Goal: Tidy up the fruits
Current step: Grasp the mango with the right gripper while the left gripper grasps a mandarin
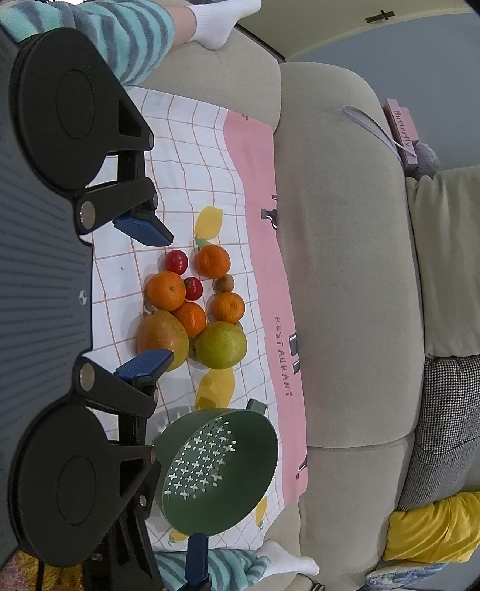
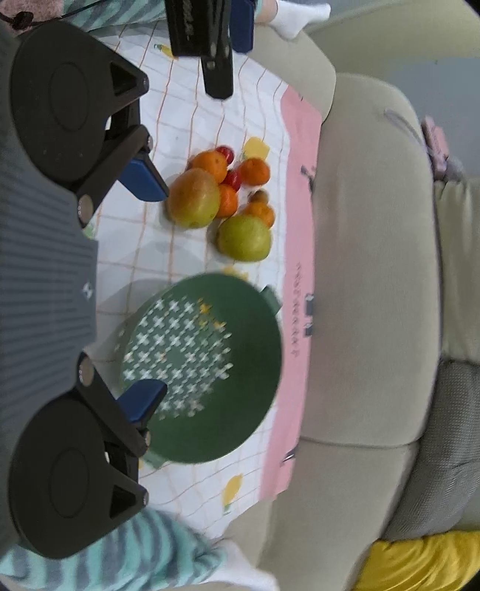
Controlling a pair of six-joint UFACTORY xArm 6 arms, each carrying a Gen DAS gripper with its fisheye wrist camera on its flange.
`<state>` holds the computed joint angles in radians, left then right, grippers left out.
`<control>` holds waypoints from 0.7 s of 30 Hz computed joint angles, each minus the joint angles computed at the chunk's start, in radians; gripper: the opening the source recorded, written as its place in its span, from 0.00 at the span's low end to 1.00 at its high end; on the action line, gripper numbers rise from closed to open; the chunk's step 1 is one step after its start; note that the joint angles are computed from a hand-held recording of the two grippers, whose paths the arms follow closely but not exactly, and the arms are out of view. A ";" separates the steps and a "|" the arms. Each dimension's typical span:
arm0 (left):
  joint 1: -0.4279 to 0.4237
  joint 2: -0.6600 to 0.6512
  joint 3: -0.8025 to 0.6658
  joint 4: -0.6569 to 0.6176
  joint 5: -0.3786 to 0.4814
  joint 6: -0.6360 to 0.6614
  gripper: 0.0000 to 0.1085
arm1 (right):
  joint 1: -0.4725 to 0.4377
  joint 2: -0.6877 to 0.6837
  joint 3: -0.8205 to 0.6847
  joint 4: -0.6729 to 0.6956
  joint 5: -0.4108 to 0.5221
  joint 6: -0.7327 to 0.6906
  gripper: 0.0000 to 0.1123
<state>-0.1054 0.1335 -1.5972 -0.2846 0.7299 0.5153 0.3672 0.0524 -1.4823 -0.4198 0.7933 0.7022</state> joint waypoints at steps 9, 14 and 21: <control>0.033 0.095 -0.116 -0.091 0.107 0.030 0.59 | 0.003 0.055 0.000 0.003 -0.169 -0.173 0.61; 0.055 0.152 -0.177 -0.162 0.166 0.050 0.56 | -0.001 0.117 -0.035 0.107 -0.215 -0.297 0.47; 0.059 0.237 -0.245 -0.154 0.196 0.042 0.56 | -0.001 0.234 -0.141 0.209 -0.184 -0.372 0.44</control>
